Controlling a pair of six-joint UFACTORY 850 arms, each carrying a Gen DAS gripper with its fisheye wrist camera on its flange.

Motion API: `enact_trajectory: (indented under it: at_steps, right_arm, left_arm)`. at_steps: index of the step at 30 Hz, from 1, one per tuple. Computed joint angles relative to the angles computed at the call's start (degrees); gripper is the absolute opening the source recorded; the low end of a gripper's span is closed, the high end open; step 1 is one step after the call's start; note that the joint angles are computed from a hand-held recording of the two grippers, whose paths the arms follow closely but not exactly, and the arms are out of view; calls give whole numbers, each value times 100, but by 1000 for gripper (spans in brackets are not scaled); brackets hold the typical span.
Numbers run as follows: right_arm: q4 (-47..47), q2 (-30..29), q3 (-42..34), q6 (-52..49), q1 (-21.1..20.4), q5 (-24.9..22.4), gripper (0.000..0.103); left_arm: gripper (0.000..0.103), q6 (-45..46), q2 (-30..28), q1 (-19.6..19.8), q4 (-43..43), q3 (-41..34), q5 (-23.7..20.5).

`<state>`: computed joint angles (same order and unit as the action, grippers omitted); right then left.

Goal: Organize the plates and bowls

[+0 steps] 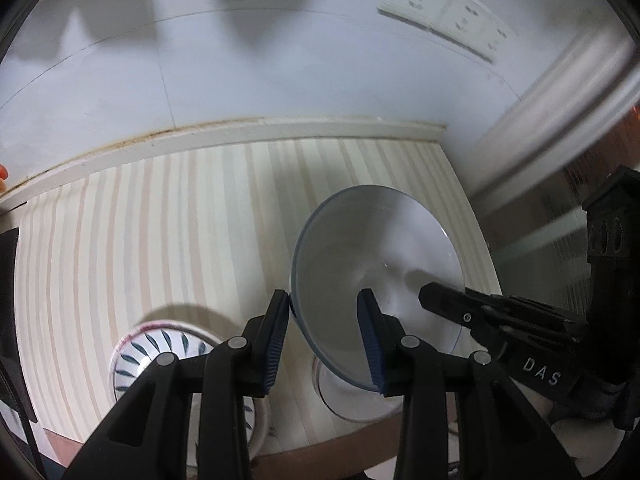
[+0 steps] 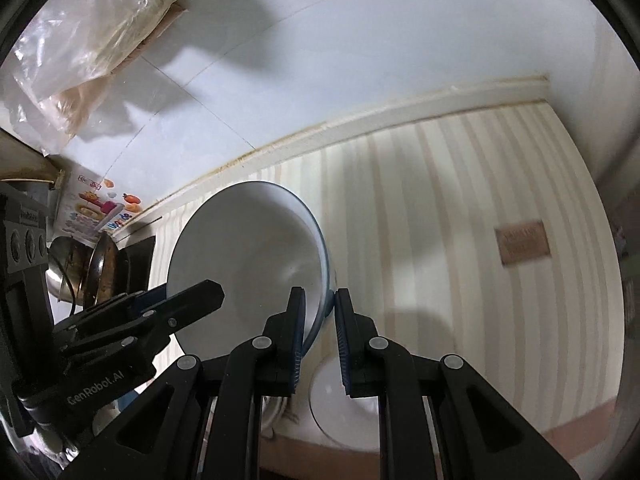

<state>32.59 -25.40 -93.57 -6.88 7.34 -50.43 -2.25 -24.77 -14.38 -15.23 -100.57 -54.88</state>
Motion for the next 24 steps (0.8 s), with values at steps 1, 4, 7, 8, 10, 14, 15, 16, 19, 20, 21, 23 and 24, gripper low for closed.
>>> enact_trajectory:
  at_steps: [1, 4, 7, 8, 10, 14, 15, 16, 19, 20, 21, 23, 24]
  right_arm:
    - [14, 131, 194, -26, -21, 27, 17]
    - [63, 461, 724, -130, -110, 98, 16]
    - [115, 708, 1181, -193, -171, 146, 17]
    - [114, 751, 1282, -206, -185, 148, 17]
    - [128, 823, 1482, -203, -199, 164, 17]
    - [95, 851, 1723, -200, -210, 178, 17]
    - [80, 846, 1754, -197, -209, 186, 17]
    - [66, 845, 1793, -194, -209, 188, 17]
    - [5, 825, 1856, -184, -203, 186, 17]
    - [-3, 818, 1872, -189, -205, 184, 17]
    - [-10, 820, 1902, -200, -206, 188, 17]
    - [-13, 802, 1911, -213, -217, 177, 17]
    - [-21, 791, 1903, -212, -218, 167, 17]
  left_arm:
    - [32, -2, 63, -47, -5, 81, -4]
    - [32, 47, 156, -127, -26, 282, 10]
    - [32, 46, 203, -205, -62, 458, 14]
    - [32, 41, 208, -226, -70, 503, 12]
    - [32, 22, 229, -275, -61, 624, 15]
    - [32, -45, 231, -387, 66, 791, 1]
    - [32, -58, 226, -406, 90, 827, 3]
    - [32, -73, 213, -425, 112, 863, -7]
    - [32, -96, 177, -450, 147, 938, -24]
    - [32, -107, 164, -457, 155, 949, -31]
    - [32, -112, 154, -464, 165, 955, -43]
    - [32, -115, 131, -476, 179, 973, -59]
    - [32, -112, 117, -480, 187, 974, -70]
